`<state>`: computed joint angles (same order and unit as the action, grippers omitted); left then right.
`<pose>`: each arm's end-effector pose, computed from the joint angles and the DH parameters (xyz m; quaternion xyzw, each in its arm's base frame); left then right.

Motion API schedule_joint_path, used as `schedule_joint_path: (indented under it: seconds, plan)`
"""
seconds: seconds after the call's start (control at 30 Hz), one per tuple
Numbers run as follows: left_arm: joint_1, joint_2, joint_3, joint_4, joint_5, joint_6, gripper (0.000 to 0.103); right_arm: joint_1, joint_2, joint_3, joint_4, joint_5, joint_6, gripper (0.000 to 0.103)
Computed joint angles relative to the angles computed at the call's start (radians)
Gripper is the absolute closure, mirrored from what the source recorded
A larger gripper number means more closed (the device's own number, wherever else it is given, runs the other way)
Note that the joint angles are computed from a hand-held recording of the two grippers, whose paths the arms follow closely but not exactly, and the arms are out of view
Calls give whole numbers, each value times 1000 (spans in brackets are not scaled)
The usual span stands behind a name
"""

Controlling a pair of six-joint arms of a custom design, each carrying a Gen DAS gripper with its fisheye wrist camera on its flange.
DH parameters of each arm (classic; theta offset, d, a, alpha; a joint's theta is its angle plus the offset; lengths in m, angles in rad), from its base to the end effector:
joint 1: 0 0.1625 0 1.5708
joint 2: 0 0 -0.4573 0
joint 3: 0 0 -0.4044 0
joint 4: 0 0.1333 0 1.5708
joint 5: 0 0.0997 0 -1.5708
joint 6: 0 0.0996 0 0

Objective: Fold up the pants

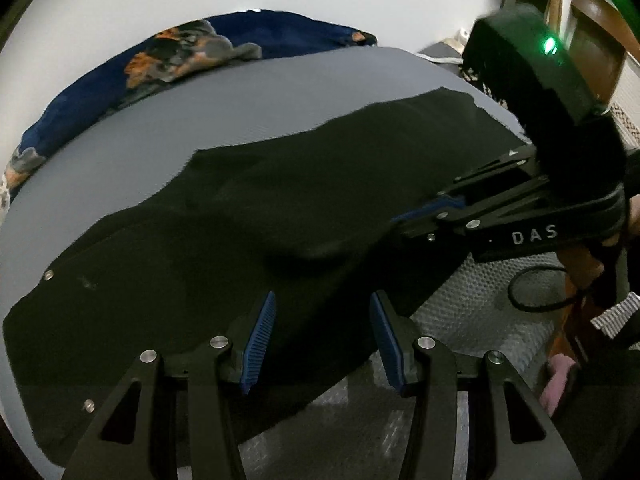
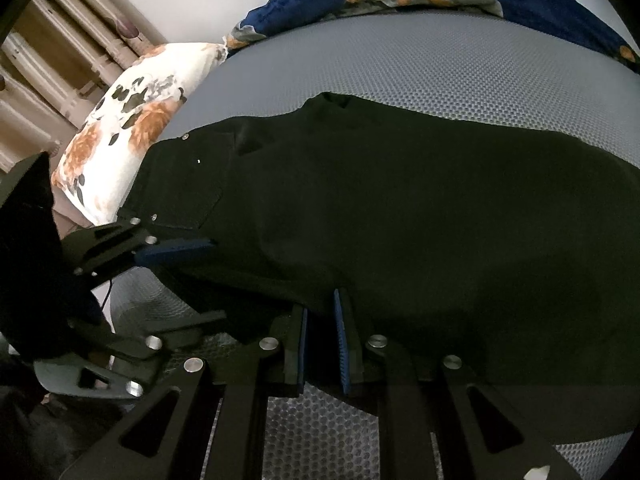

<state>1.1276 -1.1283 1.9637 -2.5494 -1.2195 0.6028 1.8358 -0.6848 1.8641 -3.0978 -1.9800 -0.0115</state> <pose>-0.0970 -0.5951 0.1975 0.4797 0.8571 -0.0563 0.1794 0.2563 -0.5867 0.0260 0.0981 -0.9600 0.1933 0.1771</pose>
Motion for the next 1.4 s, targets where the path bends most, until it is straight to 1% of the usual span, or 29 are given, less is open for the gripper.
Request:
schedule_joint_path:
  seconds: [0.03, 0.07, 0.1, 0.17, 0.2, 0.23, 0.33, 0.43, 0.5, 0.6, 0.67, 0.73, 0.83, 0.87, 0.9, 1.0, 1.03, 1.1, 1.17, 1.23, 1.33, 1.4]
  plan:
    - [0, 8, 3, -8, 4, 3, 54, -1, -2, 2, -1, 2, -2, 89]
    - [-5, 14, 5, -14, 11, 2, 59, -1, -2, 1, -1, 3, -4, 89]
    - [-8, 21, 5, -13, 13, 1, 69, -1, -3, 1, 0, 4, -6, 89]
    - [-15, 31, 18, -28, 20, -11, 79, -2, -2, -1, 0, 7, -5, 89]
    - [-19, 36, 20, -37, 31, -15, 85, -4, -4, 0, 0, 12, -4, 89]
    - [-21, 42, 20, -42, 40, -19, 87, -8, -5, 2, 0, 17, -3, 89]
    - [-22, 50, 19, -46, 44, -38, 94, -15, -12, 8, 1, 26, 10, 82]
    - [-22, 50, 17, -43, 46, -48, 95, -19, -33, 28, -15, 44, 15, 76]
    - [-21, 52, 13, -37, 46, -55, 96, -25, -56, 56, -56, 52, 10, 72]
    - [-19, 55, 9, -31, 47, -68, 96, -41, -101, 106, -137, 31, 21, 70]
    - [-17, 57, 7, -26, 45, -73, 96, -60, -133, 137, -202, -6, 40, 70]
    - [-14, 55, 6, -22, 39, -78, 96, -92, -165, 166, -268, -37, 76, 70]
    - [-9, 53, 0, -11, 29, -89, 96, -136, -214, 223, -382, -122, 144, 70]
    - [-8, 53, -1, -10, 27, -91, 96, -154, -231, 237, -404, -143, 169, 70]
    - [-7, 54, -2, -10, 26, -93, 96, -169, -244, 248, -419, -148, 182, 70]
    - [-5, 55, -7, -1, 24, -101, 96, -230, -288, 284, -485, -135, 255, 70]
    - [-4, 55, -8, 2, 24, -104, 96, -240, -293, 286, -494, -138, 273, 70]
    - [-3, 55, -11, 8, 22, -110, 96, -261, -304, 286, -493, -158, 316, 70]
    - [-2, 54, -11, 9, 22, -110, 96, -273, -302, 279, -487, -178, 333, 70]
    - [1, 55, -16, 17, 20, -114, 96, -294, -304, 282, -488, -164, 357, 69]
    - [4, 58, -20, 26, 19, -113, 96, -330, -297, 283, -528, -92, 398, 70]
    - [5, 59, -24, 33, 20, -112, 96, -334, -299, 273, -520, -84, 394, 79]
